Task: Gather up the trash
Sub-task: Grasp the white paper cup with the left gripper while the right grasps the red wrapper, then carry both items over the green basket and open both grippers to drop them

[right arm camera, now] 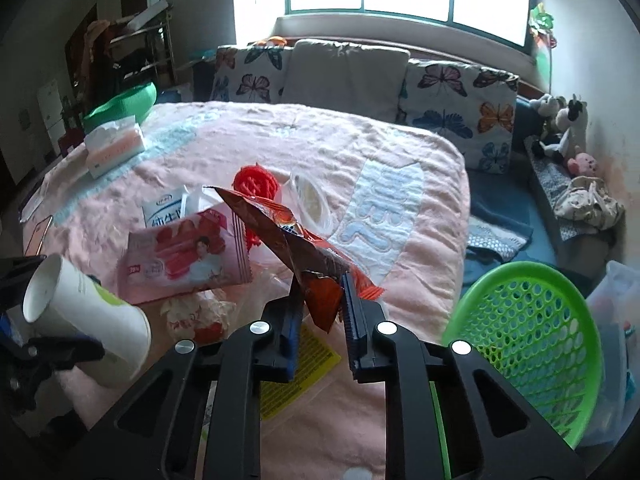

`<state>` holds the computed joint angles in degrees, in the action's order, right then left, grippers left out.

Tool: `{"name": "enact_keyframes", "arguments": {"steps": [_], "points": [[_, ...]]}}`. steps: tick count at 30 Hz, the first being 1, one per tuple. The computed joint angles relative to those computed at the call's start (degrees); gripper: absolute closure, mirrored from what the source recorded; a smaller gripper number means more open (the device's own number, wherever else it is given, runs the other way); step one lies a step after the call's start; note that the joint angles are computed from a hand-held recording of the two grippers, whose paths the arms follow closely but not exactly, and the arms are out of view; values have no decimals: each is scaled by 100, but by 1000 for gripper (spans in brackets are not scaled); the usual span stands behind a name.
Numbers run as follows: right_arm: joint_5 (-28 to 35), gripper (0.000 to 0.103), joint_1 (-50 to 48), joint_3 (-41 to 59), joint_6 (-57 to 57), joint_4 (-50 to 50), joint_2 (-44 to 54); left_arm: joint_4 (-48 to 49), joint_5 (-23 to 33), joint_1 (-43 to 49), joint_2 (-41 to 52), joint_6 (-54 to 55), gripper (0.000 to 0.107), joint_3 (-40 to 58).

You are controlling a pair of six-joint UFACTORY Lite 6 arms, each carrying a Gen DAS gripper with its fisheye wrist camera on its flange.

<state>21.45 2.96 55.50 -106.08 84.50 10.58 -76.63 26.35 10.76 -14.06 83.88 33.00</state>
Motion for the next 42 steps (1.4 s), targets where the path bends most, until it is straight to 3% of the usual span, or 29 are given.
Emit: {"name": "enact_keyframes", "arguments": {"steps": [10,17,23,27,33,39,42], "points": [[306,84,-1038,-313,400,-232,-541,504,186,-421,571,-809,49,1169],[283,81,-2011,241,1353,-980,418,1053,41,-1335,1590,-1805,49,2561],[341,79,-2602,674,1483,-1049,1342,1717,-57,-2187,2684,-2689,49,3948],[455,48,-2854,706,1234,-832,1575,2305,105,-2558,3606,-3479,49,5080],[580,35,-3250,321,404,-269,1285,3103,381,-3030,4882,-4483,49,6552],[1010,30,-3923,-20,-66,-28,942,4186,804,-3476,6310,-5691,49,8466],[1210,29,-4170,-152,-135,8,844,4688,1271,-3624,7246,-6335,49,9810]]}}
